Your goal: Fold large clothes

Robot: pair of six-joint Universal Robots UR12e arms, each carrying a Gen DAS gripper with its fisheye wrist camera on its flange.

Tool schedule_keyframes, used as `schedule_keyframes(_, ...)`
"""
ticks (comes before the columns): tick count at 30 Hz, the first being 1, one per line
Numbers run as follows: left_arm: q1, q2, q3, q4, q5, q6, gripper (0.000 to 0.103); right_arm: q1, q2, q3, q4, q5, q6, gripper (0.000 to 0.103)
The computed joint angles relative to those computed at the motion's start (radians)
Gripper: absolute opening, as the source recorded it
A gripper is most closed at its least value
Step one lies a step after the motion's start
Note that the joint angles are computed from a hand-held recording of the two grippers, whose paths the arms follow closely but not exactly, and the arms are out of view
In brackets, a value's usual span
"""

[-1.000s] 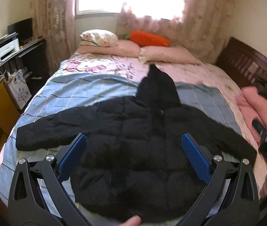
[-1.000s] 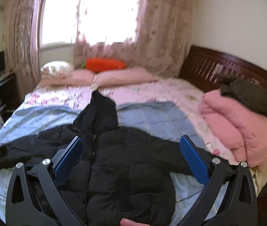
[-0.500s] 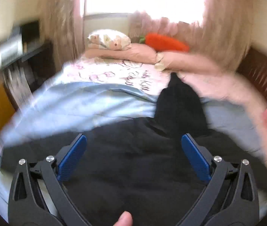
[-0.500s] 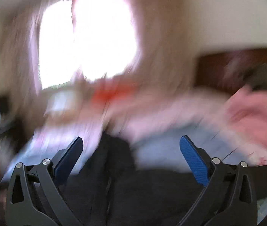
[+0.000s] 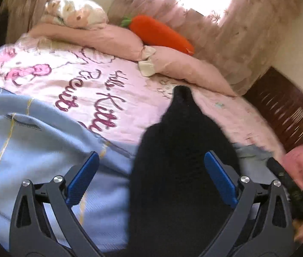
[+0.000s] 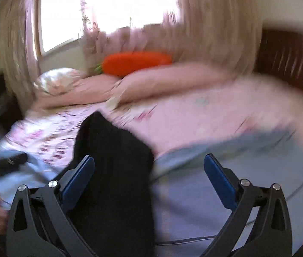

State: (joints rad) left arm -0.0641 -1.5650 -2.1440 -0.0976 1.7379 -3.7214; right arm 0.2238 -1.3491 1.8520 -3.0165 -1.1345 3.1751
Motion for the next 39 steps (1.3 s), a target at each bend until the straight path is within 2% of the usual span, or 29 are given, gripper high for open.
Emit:
schedule_keyframes(1, 0.013, -0.014, 0.016, -0.062, -0.031, -0.012, 0.099, 0.011, 0.011, -0.016, 0.076, -0.011, 0.007, 0.102)
schedule_keyframes(2, 0.032, -0.018, 0.027, -0.130, -0.104, -0.033, 0.099, 0.015, 0.011, -0.041, 0.179, 0.001, -0.013, 0.102)
schedule_keyframes(3, 0.055, -0.006, 0.023, -0.155, -0.194, -0.032, 0.099, 0.012, 0.009, -0.053, 0.239, 0.055, -0.046, 0.102)
schedule_keyframes(4, 0.066, -0.006, 0.018, -0.139, -0.241, -0.021, 0.100, 0.002, 0.003, -0.052, 0.258, 0.125, -0.078, 0.102)
schedule_keyframes(5, 0.065, -0.011, 0.020, -0.125, -0.246, -0.002, 0.100, -0.002, 0.002, -0.046, 0.238, 0.153, -0.087, 0.102)
schedule_keyframes(8, 0.033, -0.029, 0.052, -0.178, -0.148, 0.026, 0.100, 0.016, 0.015, -0.057, 0.263, 0.088, -0.111, 0.102)
schedule_keyframes(9, 0.031, -0.037, 0.060, -0.188, -0.156, 0.030, 0.100, 0.018, 0.027, -0.064, 0.273, 0.074, -0.108, 0.102)
schedule_keyframes(11, 0.048, -0.050, 0.058, -0.182, -0.232, 0.053, 0.099, 0.011, 0.055, -0.097, 0.366, 0.116, -0.120, 0.102)
schedule_keyframes(13, 0.053, -0.058, 0.053, -0.190, -0.257, 0.066, 0.099, 0.006, 0.096, -0.158, 0.527, 0.173, -0.150, 0.102)
schedule_keyframes(14, 0.045, -0.059, 0.050, -0.192, -0.252, 0.079, 0.093, 0.016, 0.118, -0.191, 0.583, 0.162, -0.165, 0.093)
schedule_keyframes(15, 0.044, -0.057, 0.046, -0.187, -0.253, 0.099, 0.082, 0.027, 0.119, -0.197, 0.596, 0.149, -0.186, 0.078)
schedule_keyframes(16, 0.036, -0.062, 0.052, -0.180, -0.248, 0.122, 0.076, 0.036, 0.118, -0.194, 0.589, 0.142, -0.223, 0.071)
schedule_keyframes(18, 0.002, -0.079, 0.076, -0.192, -0.175, 0.182, 0.065, 0.053, 0.098, -0.167, 0.538, 0.126, -0.299, 0.039)
schedule_keyframes(19, -0.008, -0.085, 0.080, -0.192, -0.151, 0.201, 0.062, 0.057, 0.091, -0.158, 0.517, 0.134, -0.330, 0.034)
schedule_keyframes(21, -0.017, -0.090, 0.078, -0.161, -0.134, 0.218, 0.039, 0.061, 0.086, -0.147, 0.479, 0.125, -0.341, 0.025)
schedule_keyframes(23, -0.012, -0.089, 0.069, -0.136, -0.139, 0.212, 0.032, 0.054, 0.082, -0.131, 0.434, 0.131, -0.311, 0.015)
schedule_keyframes(25, -0.011, -0.087, 0.061, -0.119, -0.125, 0.199, 0.012, 0.039, 0.073, -0.103, 0.362, 0.166, -0.262, 0.012)
schedule_keyframes(26, -0.007, -0.080, 0.050, -0.101, -0.129, 0.183, 0.013, 0.037, 0.070, -0.097, 0.338, 0.171, -0.246, 0.011)
schedule_keyframes(27, -0.004, -0.075, 0.041, -0.082, -0.133, 0.173, 0.008, 0.034, 0.067, -0.086, 0.294, 0.169, -0.225, 0.011)
schedule_keyframes(31, -0.007, -0.067, 0.028, -0.044, -0.110, 0.165, 0.008, 0.031, 0.060, -0.072, 0.239, 0.159, -0.210, 0.011)
schedule_keyframes(35, -0.033, -0.054, 0.026, -0.026, -0.037, 0.164, 0.008, 0.026, 0.059, -0.066, 0.207, 0.151, -0.189, 0.011)
schedule_keyframes(39, -0.061, -0.049, 0.027, -0.002, 0.023, 0.205, 0.008, 0.024, 0.055, -0.061, 0.169, 0.158, -0.180, 0.011)
